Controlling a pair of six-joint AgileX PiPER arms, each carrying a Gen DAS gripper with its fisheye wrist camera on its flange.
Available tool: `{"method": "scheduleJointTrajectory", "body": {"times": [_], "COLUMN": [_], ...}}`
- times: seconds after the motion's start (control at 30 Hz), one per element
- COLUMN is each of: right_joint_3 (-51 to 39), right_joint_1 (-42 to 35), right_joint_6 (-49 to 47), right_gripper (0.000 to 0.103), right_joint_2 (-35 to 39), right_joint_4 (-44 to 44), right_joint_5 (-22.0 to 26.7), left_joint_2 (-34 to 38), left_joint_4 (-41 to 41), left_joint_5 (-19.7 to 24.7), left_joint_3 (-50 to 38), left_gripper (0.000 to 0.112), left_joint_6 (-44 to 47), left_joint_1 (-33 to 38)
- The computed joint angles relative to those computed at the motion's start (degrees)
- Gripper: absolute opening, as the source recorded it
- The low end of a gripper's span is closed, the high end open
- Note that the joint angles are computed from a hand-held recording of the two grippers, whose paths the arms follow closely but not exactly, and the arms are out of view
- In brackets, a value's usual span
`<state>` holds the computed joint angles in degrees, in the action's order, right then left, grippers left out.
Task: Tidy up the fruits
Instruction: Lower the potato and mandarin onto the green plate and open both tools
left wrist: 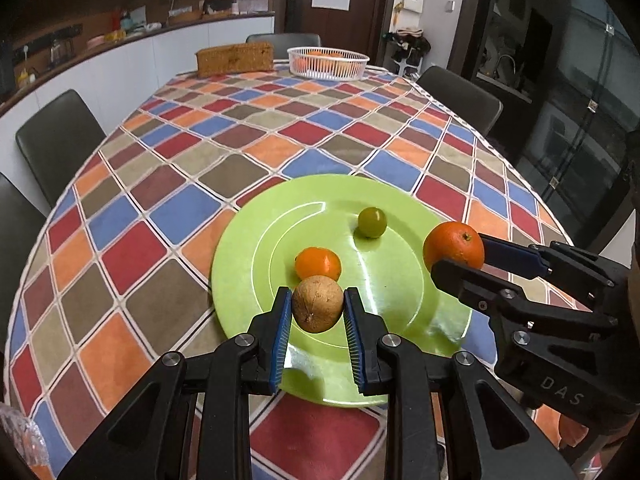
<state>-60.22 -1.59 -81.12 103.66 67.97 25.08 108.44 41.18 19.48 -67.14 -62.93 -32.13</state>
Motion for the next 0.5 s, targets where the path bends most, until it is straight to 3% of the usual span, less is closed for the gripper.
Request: {"method": "scheduleJointTrajectory", "body": {"times": [0.1, 0.23, 0.3, 0.5], "right_joint_3": [-1.64, -1.96, -0.85, 5.59], "right_joint_1": [0.61, 0.53, 0.17, -2.09], "right_joint_6": [3.09, 2.97, 1.24, -7.88], "right_gripper": [0.042, 0.043, 0.048, 0.048], "right_joint_2": [1.90, 2.59, 1.79, -4.23], "right_joint_4": [-2.25, -1.46, 0.64, 8.53], "right_joint_5": [-0.29, -0.52, -1.21, -1.56], "left_joint_2": [0.66, -0.16, -1.29, -6.68], "left_joint_4": [-0.62, 4.68, 8.72, 16.59], "left_joint_5": [-0.46, -0.34, 0.96, 4.85], "left_joint_3": [-0.16, 1.01, 2.09, 6.84], "left_gripper": [0.026, 0.049, 0.049, 0.050], "left_joint_6": [0.61, -4.50, -8.71, -17.41], "left_joint_1": [0.46, -0.19, -1.21, -5.37]}}
